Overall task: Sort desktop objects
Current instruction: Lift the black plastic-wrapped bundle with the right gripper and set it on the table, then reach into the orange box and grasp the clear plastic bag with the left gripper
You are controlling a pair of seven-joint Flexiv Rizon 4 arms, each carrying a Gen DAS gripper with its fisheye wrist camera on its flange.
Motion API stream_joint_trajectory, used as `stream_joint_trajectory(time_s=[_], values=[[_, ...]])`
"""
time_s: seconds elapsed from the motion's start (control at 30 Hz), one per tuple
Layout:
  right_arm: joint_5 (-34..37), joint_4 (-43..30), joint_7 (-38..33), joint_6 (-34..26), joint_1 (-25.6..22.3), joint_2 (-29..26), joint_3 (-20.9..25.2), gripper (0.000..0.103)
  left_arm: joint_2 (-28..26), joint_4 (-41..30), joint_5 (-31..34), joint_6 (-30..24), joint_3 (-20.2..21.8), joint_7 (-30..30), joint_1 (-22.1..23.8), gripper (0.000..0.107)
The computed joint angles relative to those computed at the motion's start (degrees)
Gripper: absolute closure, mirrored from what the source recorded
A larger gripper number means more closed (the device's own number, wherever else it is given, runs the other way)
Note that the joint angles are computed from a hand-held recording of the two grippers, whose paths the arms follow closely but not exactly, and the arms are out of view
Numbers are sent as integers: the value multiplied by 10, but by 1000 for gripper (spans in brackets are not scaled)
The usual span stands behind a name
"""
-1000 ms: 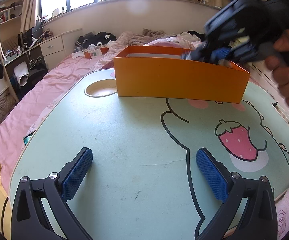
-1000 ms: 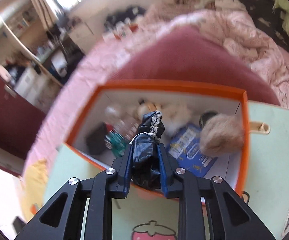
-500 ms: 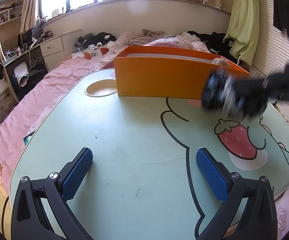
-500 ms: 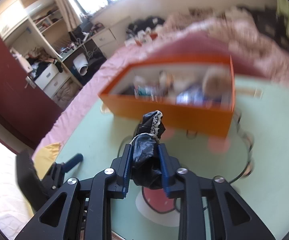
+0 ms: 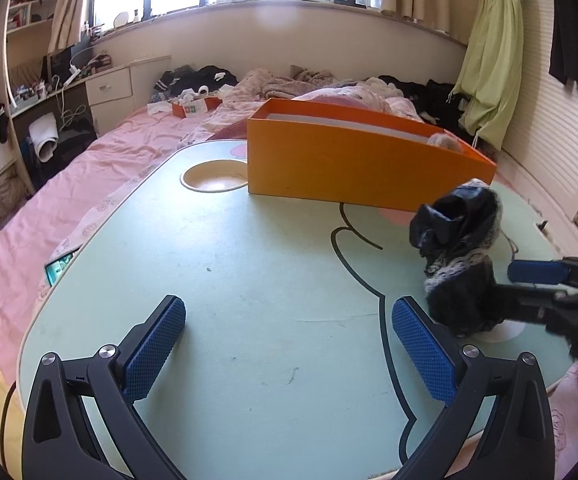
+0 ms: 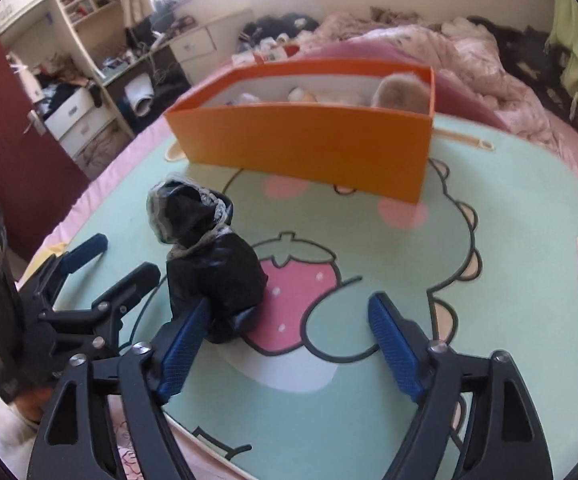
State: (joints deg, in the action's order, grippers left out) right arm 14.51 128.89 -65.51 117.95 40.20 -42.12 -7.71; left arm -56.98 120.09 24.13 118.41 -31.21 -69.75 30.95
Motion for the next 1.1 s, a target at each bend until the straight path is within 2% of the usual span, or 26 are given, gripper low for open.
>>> stream_joint_trajectory(time_s=[0.07,0.2,0.27,0.33,0.4,0.43,0.5,0.57,0.6,0.63,0.67,0.7,0.73,0.77,0.83,0.93,1.1], values=[[26,-4,-6,-27,57,-8,-51,6,-7,-1,8,-15,-21,0,21,4],[47,-14,-27,-73,134,-29,-121,0,-16,0,8,-62,-85,12,80,9],[21,-6,-10,-61,136,-33,-126,0,-22,-2,-3,-94,-132,27,112,17],[15,-6,-7,-58,128,-33,-122,0,-30,-11,-20,-139,-189,45,146,21],[12,-4,-6,-53,124,-35,-121,0,-39,-36,-47,-216,-249,73,172,26],[9,-5,-7,-54,120,-34,-119,0,-39,-51,-63,-248,-269,85,174,30],[9,-4,-7,-52,120,-34,-118,0,-26,-93,-95,-300,-280,104,151,33],[8,-4,-7,-51,117,-35,-117,0,5,-152,-130,-372,-254,116,99,56],[8,-4,-7,-51,117,-35,-117,0,20,-191,-152,-429,-231,117,65,61],[9,-4,-7,-51,119,-35,-118,0,27,-226,-169,-475,-208,117,34,72],[8,-5,-7,-51,117,-35,-118,0,27,-272,-173,-523,-177,106,-6,77],[8,-5,-7,-50,114,-35,-117,0,33,-307,-180,-549,-138,96,-46,78],[7,-5,-8,-49,111,-35,-115,0,38,-331,-192,-557,-95,91,-86,78],[6,-5,-9,-47,108,-35,-113,0,33,-366,-169,-566,-55,65,-126,78],[8,-5,-9,-48,110,-35,-114,0,26,-403,-169,-587,-4,57,-176,80],[9,-5,-10,-47,109,-34,-113,0,11,-451,-176,-624,52,39,-232,89],[21,-1,-7,-46,126,-35,-120,0,15,-452,-159,-564,144,3,-301,89]])
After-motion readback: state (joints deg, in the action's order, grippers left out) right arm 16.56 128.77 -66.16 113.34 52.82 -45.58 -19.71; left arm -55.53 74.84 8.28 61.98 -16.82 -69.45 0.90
